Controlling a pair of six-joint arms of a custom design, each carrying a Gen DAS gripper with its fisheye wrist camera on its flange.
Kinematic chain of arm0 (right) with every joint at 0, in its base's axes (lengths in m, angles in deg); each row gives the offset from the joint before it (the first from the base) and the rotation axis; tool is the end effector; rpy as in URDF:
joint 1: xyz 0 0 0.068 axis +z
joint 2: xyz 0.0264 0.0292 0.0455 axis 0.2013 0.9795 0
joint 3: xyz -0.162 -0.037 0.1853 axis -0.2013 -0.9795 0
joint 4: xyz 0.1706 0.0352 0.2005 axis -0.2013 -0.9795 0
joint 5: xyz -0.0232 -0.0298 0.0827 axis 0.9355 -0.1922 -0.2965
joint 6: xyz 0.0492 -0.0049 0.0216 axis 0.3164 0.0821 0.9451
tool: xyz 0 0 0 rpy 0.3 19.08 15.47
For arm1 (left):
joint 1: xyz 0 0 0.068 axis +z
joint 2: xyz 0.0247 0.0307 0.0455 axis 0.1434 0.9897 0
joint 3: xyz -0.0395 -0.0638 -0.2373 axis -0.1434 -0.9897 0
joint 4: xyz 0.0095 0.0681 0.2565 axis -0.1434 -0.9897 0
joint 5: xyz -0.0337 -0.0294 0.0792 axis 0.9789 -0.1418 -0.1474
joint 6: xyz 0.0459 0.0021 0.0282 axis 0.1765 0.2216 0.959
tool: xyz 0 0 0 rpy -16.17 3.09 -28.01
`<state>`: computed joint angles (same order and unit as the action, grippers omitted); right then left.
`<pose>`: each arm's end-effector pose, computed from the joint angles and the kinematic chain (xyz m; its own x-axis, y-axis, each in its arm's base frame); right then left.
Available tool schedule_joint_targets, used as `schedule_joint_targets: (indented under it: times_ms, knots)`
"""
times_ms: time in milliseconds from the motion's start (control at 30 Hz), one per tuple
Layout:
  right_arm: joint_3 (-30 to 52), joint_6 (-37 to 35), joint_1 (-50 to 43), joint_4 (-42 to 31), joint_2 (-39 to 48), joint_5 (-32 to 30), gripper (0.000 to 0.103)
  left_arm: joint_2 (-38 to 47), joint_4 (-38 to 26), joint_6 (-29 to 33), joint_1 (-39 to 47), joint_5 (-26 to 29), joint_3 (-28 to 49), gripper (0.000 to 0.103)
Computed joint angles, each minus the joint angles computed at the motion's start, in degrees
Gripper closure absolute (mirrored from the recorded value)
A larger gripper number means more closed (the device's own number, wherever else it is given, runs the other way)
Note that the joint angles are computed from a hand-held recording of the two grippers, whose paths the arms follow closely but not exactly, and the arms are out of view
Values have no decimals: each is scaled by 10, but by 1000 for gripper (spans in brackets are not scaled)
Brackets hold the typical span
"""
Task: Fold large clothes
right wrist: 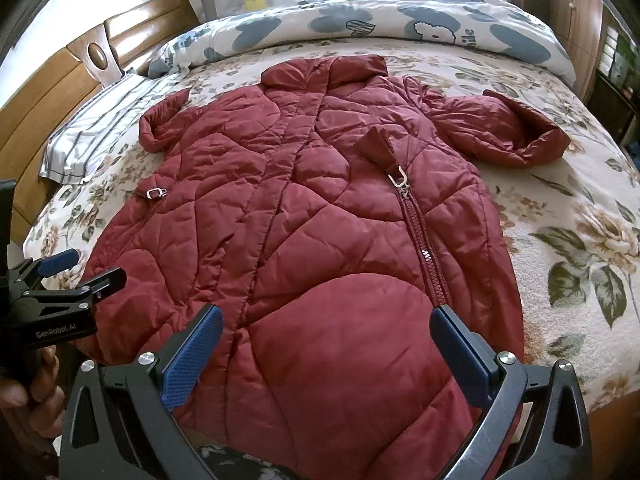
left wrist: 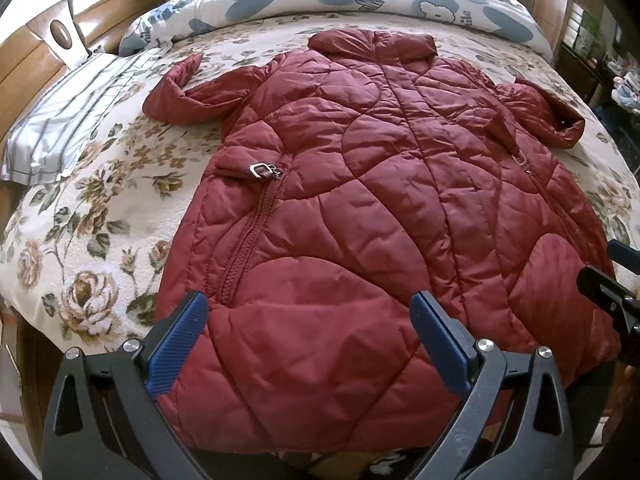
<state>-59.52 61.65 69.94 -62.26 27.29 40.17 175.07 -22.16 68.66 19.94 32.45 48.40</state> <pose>0.1232 0.1639 0.0976 -0.6793 0.5145 -0.5233 0.4801 0.8509 0.2132 0.2736 0.0451 0.1001 -0.6564 0.5878 -0.4728 0.6251 0.7747 0.0952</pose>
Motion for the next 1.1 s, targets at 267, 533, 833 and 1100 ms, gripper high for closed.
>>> schedule_joint_targets:
  times_ms: [267,533,833,1100]
  knots:
    - [-2,1,2,1,0,1,0,3,-1,-1,0,0,3,1]
    - [4,-10,-4,0,-6,2,0,3,-1,0,0,0,3,1]
    - [-6,-12,-7,11,-11,2,0,4,0,0,-1,-1,3,1]
    - [-22,-22,-18,25,-28,2,0,9,6,-12,-21,-18,-4,1]
